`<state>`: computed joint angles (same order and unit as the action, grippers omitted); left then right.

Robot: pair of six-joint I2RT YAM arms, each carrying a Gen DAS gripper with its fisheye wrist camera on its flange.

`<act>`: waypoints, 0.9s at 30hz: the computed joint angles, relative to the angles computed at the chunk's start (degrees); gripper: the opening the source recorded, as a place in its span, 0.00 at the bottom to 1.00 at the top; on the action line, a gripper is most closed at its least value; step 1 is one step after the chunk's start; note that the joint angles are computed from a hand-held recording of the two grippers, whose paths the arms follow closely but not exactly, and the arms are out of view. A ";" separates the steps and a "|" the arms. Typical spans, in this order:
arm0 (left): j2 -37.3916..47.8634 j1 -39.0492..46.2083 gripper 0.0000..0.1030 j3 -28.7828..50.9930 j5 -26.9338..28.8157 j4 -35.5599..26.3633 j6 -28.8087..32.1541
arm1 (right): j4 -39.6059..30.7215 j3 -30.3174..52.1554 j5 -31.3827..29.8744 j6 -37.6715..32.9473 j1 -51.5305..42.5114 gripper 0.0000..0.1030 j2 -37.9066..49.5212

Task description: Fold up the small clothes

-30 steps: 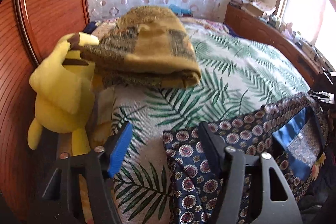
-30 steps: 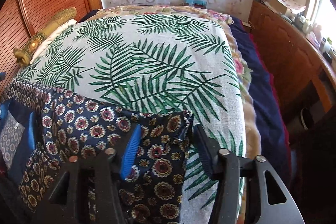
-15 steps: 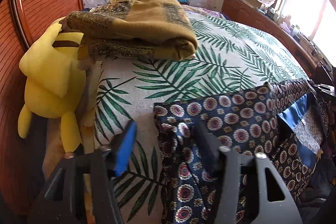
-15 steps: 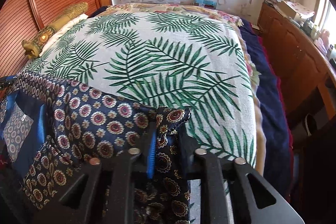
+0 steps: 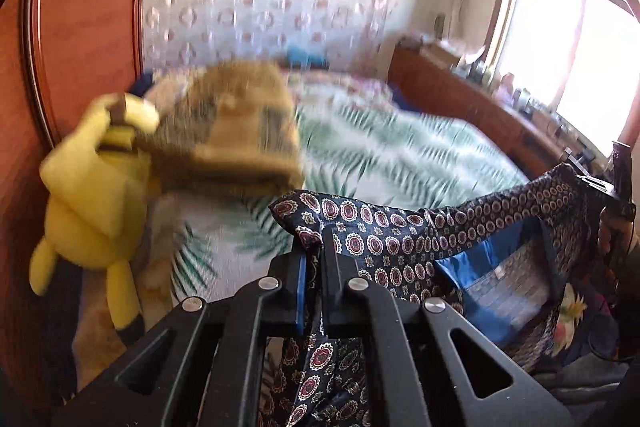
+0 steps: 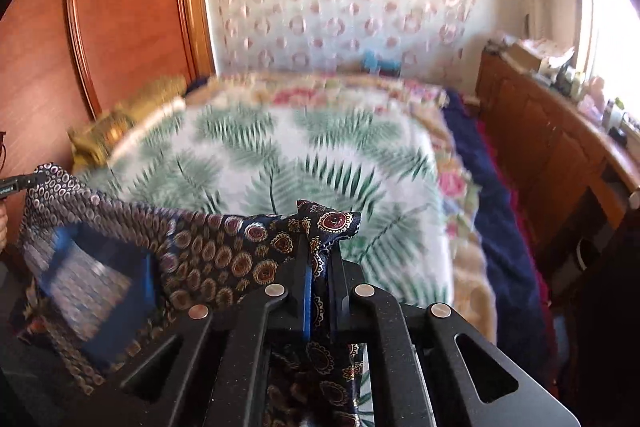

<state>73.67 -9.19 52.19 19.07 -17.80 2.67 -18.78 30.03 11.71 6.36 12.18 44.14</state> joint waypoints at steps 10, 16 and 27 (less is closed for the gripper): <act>-5.08 -1.34 0.06 11.61 -1.42 -0.10 -4.93 | -13.54 13.07 13.67 -2.15 10.62 0.05 -10.24; 9.23 -3.43 0.06 30.16 -6.13 -1.06 -4.54 | -11.01 24.24 11.73 -7.87 5.05 0.05 0.80; 44.34 -6.08 0.18 64.43 -14.45 -12.19 -2.14 | -3.73 40.87 16.75 -2.01 0.55 0.36 34.58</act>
